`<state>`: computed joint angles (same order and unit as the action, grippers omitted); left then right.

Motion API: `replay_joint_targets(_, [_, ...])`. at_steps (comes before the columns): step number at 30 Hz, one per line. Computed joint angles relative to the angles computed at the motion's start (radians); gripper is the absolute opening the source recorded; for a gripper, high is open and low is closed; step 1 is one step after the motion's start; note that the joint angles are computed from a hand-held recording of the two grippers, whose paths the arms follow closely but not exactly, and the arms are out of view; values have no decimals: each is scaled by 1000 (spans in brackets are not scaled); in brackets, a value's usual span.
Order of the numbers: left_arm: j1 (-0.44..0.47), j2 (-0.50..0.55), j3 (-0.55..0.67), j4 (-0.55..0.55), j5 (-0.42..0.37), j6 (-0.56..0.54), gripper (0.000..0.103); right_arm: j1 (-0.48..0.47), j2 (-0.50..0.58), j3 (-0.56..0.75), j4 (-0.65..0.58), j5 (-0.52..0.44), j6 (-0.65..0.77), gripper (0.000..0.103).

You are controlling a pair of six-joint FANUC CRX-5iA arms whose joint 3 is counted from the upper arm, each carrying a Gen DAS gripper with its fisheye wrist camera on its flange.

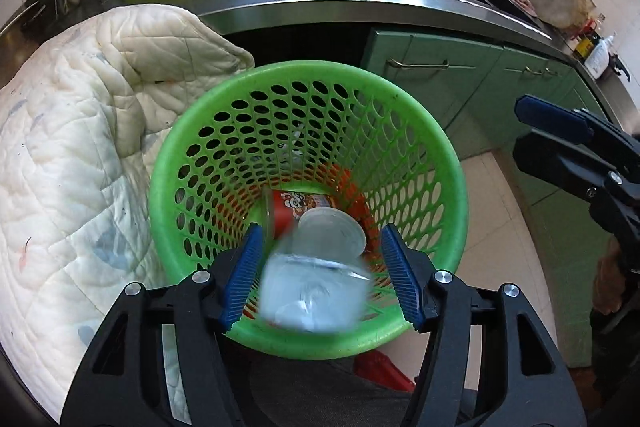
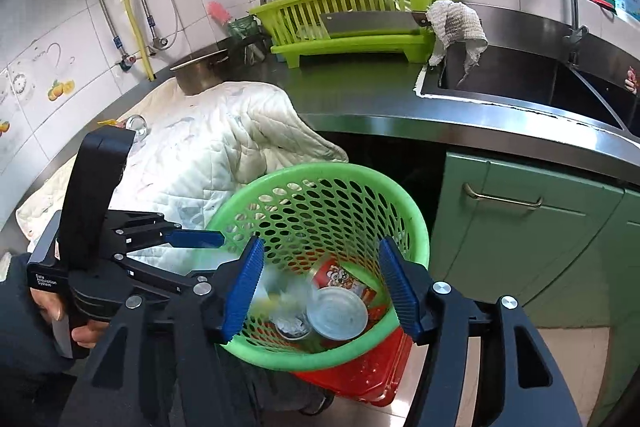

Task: Collect trash
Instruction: 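Carry the clear spray bottle into the green basket and open the left gripper, then move both grippers back over the cloth toward the remaining items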

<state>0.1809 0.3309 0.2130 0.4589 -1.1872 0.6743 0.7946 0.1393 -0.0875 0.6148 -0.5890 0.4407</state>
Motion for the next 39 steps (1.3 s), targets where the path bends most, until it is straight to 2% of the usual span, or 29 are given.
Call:
replay_joint_targets(3, [10, -12, -6, 8, 6, -5, 67, 4, 4, 7, 0, 0, 6, 58])
replay_joint_targets(12, [90, -67, -42, 70, 30, -24, 72, 21, 24, 48, 9, 9, 32, 62])
replay_joint_targets(14, [112, -77, -46, 74, 33, -17, 75, 26, 32, 59, 23, 7, 32, 69])
replay_joint_targets(15, [120, -81, -50, 76, 36, -14, 75, 28, 35, 65, 28, 7, 34, 69])
replay_joint_targets(24, [230, -129, -92, 131, 75, -10, 76, 51, 104, 188, -50, -15, 163, 69])
replay_joint_targets(27, [273, -140, -94, 136, 103, -3, 78, 57, 141, 253, -90, -25, 227, 69])
replay_joint_targets(31, [331, -129, -69, 134, 121, 36, 78, 61, 204, 377, -207, -44, 357, 69])
replay_joint_targets(39, [441, -99, -19, 116, 157, 122, 79, 78, 415, 757, -409, -169, 616, 69])
